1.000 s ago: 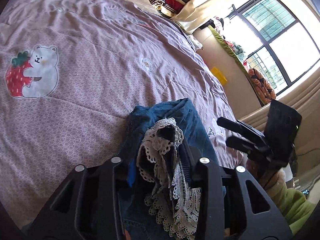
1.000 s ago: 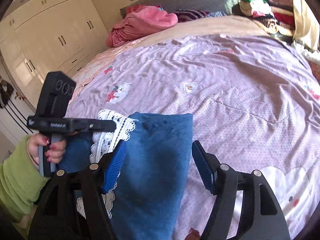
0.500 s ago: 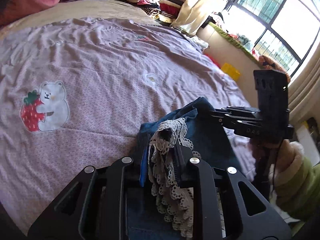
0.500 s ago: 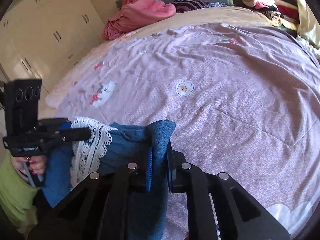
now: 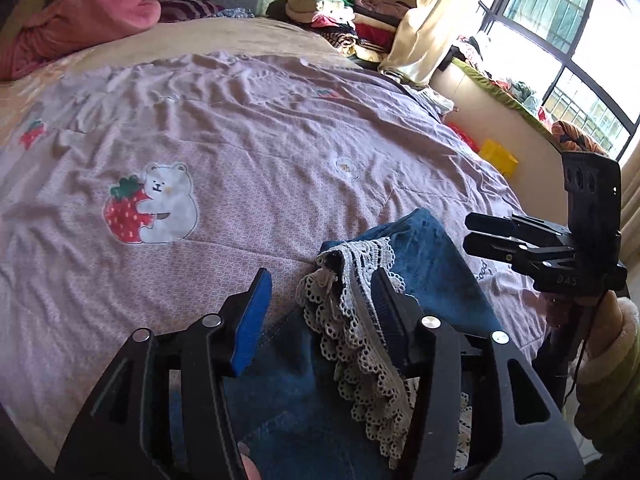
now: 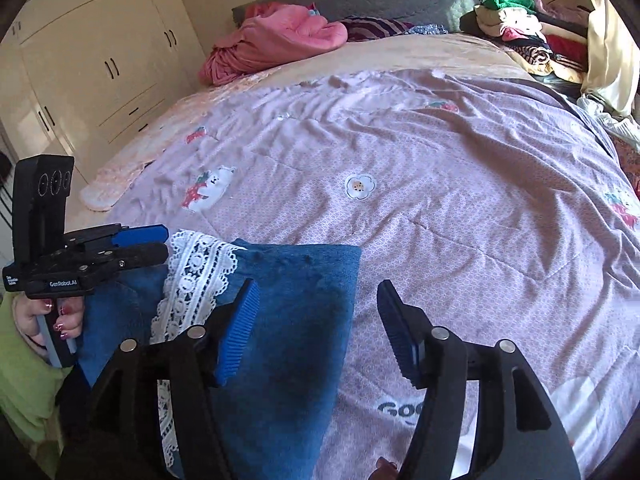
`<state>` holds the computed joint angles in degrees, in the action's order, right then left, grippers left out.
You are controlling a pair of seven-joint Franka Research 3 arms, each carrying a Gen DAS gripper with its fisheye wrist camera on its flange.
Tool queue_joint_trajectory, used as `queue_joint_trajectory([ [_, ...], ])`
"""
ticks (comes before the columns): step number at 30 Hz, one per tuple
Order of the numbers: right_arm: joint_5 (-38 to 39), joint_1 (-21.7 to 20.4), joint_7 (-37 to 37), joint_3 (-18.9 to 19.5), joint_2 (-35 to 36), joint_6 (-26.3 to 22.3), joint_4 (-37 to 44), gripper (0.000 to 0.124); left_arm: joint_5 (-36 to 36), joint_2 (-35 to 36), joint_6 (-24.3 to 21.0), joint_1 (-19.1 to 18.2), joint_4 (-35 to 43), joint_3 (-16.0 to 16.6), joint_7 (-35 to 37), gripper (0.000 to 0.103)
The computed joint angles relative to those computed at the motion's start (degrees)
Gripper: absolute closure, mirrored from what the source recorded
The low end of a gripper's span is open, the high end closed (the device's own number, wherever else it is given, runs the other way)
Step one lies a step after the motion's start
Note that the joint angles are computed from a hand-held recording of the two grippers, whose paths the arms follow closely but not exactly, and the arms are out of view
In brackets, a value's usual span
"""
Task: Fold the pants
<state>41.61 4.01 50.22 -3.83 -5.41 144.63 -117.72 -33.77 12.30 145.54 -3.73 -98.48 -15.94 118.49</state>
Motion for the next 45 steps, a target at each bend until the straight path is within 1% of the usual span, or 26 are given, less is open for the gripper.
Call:
queue_joint_trajectory([
  [1, 0.3, 0.0, -0.3, 0.0, -1.1, 0.0, -0.9, 0.058, -0.6, -1.3, 0.6, 0.1, -1.3, 0.0, -0.4, 0.050],
  [2, 0.5, 0.0, -0.7, -0.1, -2.1, 0.0, -1.8, 0.055, -1.9, -2.8, 1.3, 0.3, -2.8, 0.0, -0.3, 0.040],
  [3, 0.9, 0.1, -1.2, -0.3, -3.1, 0.0, -2.7, 0.053, -2.8, -4.0, 1.4, 0.2, -4.0, 0.2, -0.4, 0.034],
  [4, 0.9, 0.2, -1.3, -0.4, -4.1, -0.1, -3.6, 0.053, -3.3, -5.0, 1.3, 0.0, -4.9, 0.5, -0.6, 0.022],
  [5, 0.5, 0.2, -1.0, -0.4, -5.0, -0.2, -4.4, 0.051, -3.8, -6.3, 1.6, -0.3, -6.1, 0.9, -0.9, 0.017],
  [7, 0.3, 0.6, -1.0, -0.5, -6.8, 0.6, -6.3, 0.048, -5.2, -8.5, 2.6, -1.1, -8.3, 1.5, -0.5, 0.016],
  [8, 0.0, 0.7, -0.7, -0.5, -7.6, 1.1, -7.2, 0.047, -5.8, -9.6, 3.2, -1.6, -9.3, 1.9, -0.6, 0.013],
  [10, -0.5, 1.1, -0.2, -0.6, -9.0, 1.2, -8.5, 0.043, -5.7, -11.6, 4.5, -2.8, -11.3, 2.8, -1.6, 0.010],
  [13, -0.9, 1.8, 0.1, -0.9, -11.1, 1.5, -10.4, 0.040, -3.6, -14.0, 6.6, -4.6, -13.8, 3.9, -4.0, 0.010],
  [15, -2.1, 1.9, 0.8, -0.5, -12.7, 3.0, -12.0, 0.038, -4.4, -15.6, 6.7, -5.7, -15.5, 4.7, -4.5, 0.010],
  [17, -3.1, 2.1, 1.3, -0.7, -13.9, 3.4, -13.1, 0.037, -5.0, -17.3, 7.0, -6.8, -17.4, 5.3, -4.2, 0.010],
  [20, -5.3, 1.9, 3.5, -0.4, -15.4, 3.9, -14.6, 0.037, -6.2, -19.2, 6.0, -8.5, -19.5, 6.6, -3.7, 0.010],
  [23, -5.1, 2.7, 3.4, -1.4, -16.8, 3.9, -15.9, 0.037, -7.2, -20.8, 5.8, -9.7, -21.5, 7.6, -4.2, 0.010],
  [26, -5.2, 3.1, 3.5, -1.7, -18.0, 3.6, -17.1, 0.037, -8.7, -21.9, 4.4, -10.7, -22.8, 8.6, -4.7, 0.010],
  [29, -5.0, 3.5, 3.4, -2.2, -18.9, 2.9, -18.1, 0.037, -7.3, -22.7, 4.4, -11.1, -24.1, 8.5, -6.9, 0.010],
  [31, -4.4, 3.7, 3.0, -2.8, -19.5, 1.9, -18.6, 0.037, -7.2, -23.0, 4.1, -11.7, -24.7, 8.7, -6.9, 0.010],
  [33, -4.7, 3.4, 3.3, -2.7, -20.1, 1.6, -19.5, 0.037, -5.6, -23.4, 4.4, -11.8, -25.5, 8.4, -8.3, 0.010],
  [36, -5.0, 3.1, 3.4, -2.8, -21.0, 0.8, -20.9, 0.037, -5.1, -23.4, 4.2, -12.6, -26.3, 8.6, -9.4, 0.010],
  [39, -4.9, 2.9, 3.3, -3.0, -21.6, -0.3, -22.1, 0.037, -2.3, -23.1, 4.1, -12.7, -27.1, 7.9, -12.7, 0.010],
  [40, -4.7, 2.9, 3.4, -3.1, -21.8, -0.5, -22.5, 0.037, -2.7, -22.9, 3.6, -13.0, -27.1, 8.0, -13.1, 0.014],
  [41, -4.3, 3.0, 3.2, -3.4, -22.0, -1.1, -22.7, 0.037, -3.7, -22.7, 3.0, -13.3, -27.2, 8.2, -13.3, 0.021],
  [42, -3.9, 3.1, 3.0, -3.6, -22.1, -1.4, -23.0, 0.037, -4.4, -22.5, 2.3, -13.5, -27.2, 8.4, -13.3, 0.023],
  [43, -3.7, 3.1, 3.0, -3.6, -22.2, -1.5, -23.2, 0.037, -4.4, -22.3, 2.0, -13.4, -27.3, 8.3, -13.9, 0.030],
  [44, -3.5, 3.1, 2.6, -3.6, -22.3, -1.8, -23.4, 0.037, -4.9, -22.2, 1.6, -13.3, -27.4, 8.3, -14.4, 0.039],
  [45, -3.3, 3.2, 2.2, -3.7, -22.4, -1.9, -23.5, 0.037, -5.8, -21.8, 0.7, -13.4, -27.1, 8.5, -14.2, 0.043],
])
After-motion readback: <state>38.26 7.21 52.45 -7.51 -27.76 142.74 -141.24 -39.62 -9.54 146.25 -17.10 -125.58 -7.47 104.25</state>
